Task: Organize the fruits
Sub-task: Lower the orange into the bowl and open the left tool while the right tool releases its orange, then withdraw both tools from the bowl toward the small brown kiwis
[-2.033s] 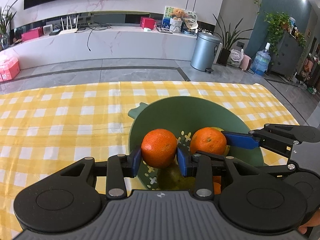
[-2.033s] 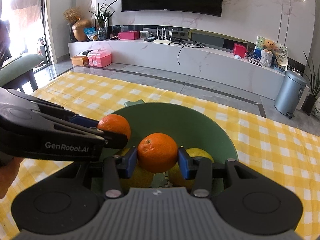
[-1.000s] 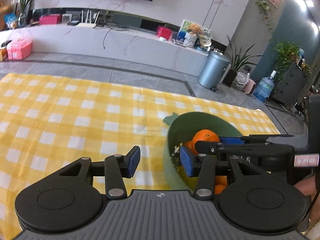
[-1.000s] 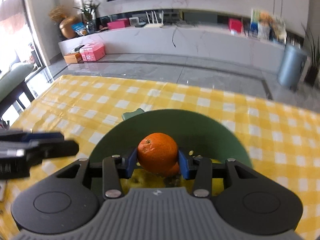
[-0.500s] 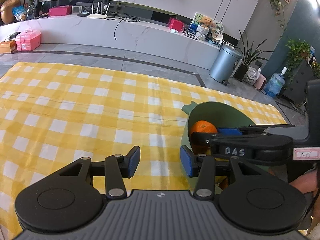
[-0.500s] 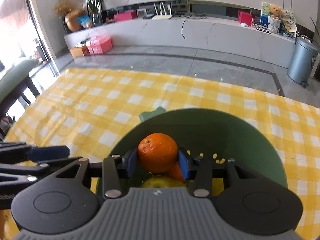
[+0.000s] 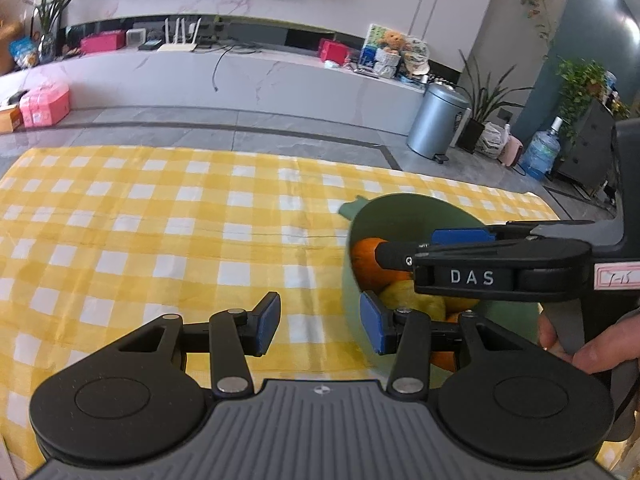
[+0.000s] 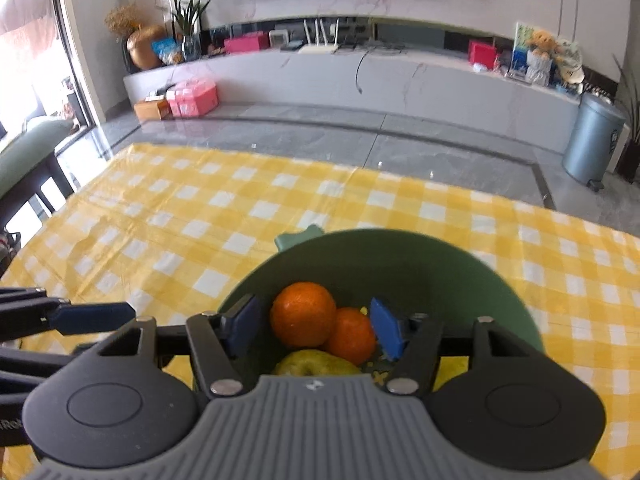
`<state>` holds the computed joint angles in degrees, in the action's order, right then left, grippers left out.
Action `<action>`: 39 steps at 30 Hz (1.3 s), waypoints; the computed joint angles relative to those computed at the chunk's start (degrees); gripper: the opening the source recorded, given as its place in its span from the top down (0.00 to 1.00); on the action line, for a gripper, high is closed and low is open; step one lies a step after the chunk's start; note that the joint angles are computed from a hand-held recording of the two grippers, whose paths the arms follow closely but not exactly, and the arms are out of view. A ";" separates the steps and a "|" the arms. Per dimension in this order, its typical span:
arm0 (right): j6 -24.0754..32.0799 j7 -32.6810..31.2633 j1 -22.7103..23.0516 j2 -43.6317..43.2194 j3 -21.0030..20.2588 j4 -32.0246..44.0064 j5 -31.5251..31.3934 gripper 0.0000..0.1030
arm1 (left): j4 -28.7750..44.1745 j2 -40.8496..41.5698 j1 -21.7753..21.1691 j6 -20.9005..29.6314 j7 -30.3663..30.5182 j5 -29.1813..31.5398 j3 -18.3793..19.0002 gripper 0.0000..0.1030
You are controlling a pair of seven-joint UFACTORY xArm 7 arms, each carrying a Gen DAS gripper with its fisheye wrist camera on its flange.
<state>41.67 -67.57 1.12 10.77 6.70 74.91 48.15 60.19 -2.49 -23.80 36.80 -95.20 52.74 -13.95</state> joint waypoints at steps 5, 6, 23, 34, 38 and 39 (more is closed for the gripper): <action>-0.15 -3.88 -1.31 -4.55 -1.08 -4.26 5.66 0.42 | 1.49 0.02 -1.44 2.24 0.82 1.82 -1.16 0.49; -0.53 -4.90 -1.41 -5.81 -1.58 -5.53 6.83 0.42 | 1.72 -0.01 -1.73 2.51 1.00 2.09 -1.34 0.49; 0.24 -16.79 -1.95 -26.58 -15.57 -27.41 15.75 0.31 | 7.48 2.77 -8.50 6.75 8.40 2.66 -3.33 0.49; 4.77 -14.40 -5.30 -29.41 -20.40 -33.46 7.66 0.30 | 7.32 4.24 -12.21 5.45 15.35 -4.03 -3.23 0.49; 7.49 -13.23 -6.82 -29.57 -21.13 -33.89 6.89 0.31 | 5.78 3.56 -12.51 3.16 16.50 -7.72 -3.28 0.49; 7.60 -13.24 -7.07 -29.65 -21.15 -34.04 6.62 0.33 | 5.42 3.53 -12.56 2.67 16.92 -8.61 -3.39 0.49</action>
<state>49.27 -80.81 -5.95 -18.88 -14.45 40.88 54.77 65.62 1.04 -36.36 39.46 -78.28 44.13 -17.34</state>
